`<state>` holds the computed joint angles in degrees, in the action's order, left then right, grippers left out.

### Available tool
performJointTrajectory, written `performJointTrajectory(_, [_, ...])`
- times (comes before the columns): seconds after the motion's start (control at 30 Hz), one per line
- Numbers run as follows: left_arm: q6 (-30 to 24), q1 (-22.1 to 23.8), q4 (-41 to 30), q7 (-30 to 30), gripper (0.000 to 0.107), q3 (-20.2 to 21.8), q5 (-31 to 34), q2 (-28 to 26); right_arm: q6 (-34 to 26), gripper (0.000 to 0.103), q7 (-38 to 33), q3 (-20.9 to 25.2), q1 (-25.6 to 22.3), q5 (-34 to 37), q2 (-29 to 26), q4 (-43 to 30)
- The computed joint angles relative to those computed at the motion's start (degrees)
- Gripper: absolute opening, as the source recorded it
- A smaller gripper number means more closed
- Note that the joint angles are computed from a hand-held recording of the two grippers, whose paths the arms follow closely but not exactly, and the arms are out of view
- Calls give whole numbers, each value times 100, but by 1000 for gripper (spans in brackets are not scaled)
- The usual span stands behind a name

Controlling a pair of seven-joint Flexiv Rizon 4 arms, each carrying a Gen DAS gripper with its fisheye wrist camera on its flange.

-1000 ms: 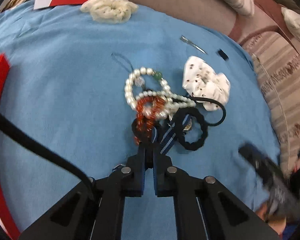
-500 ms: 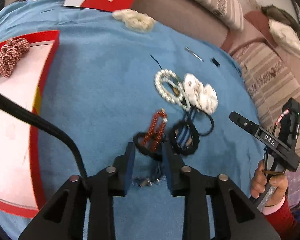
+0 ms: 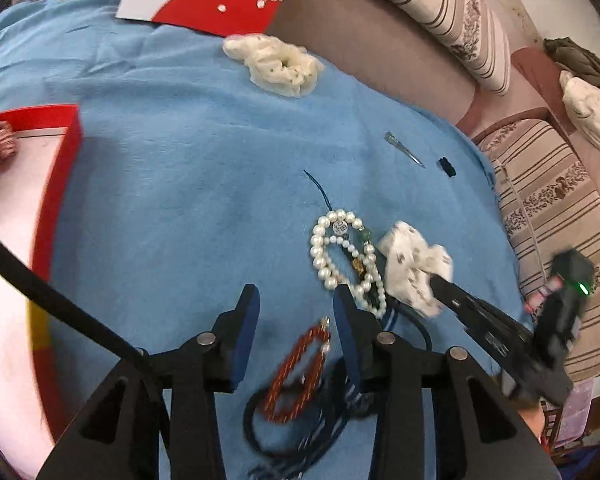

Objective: Organize jewelry
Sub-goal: 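Lift the white dotted scrunchie with the right tool while the left tool grasps the black cord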

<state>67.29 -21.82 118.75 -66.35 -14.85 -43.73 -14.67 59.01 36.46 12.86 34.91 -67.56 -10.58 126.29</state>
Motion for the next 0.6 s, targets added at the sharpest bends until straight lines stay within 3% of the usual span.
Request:
performJointTrajectory(0.1, [-118,-24,-92,-28,36,-7,172,-66,-643,8,-190,225,103,419,360,238])
performJointTrajectory(0.33, [13,-333,299,534,36,-77,390,365,-652,8,385,507,-79,451,1090,911])
performJointTrajectory(0.47, [181,-622,309,582,55,-134,633,348,-573,8,706,607,-150,324,1214,1040])
performJointTrajectory(0.6, [341,-849,79,256,59,-144,1222,93,-617,8,784,676,-111,307,1190,1023])
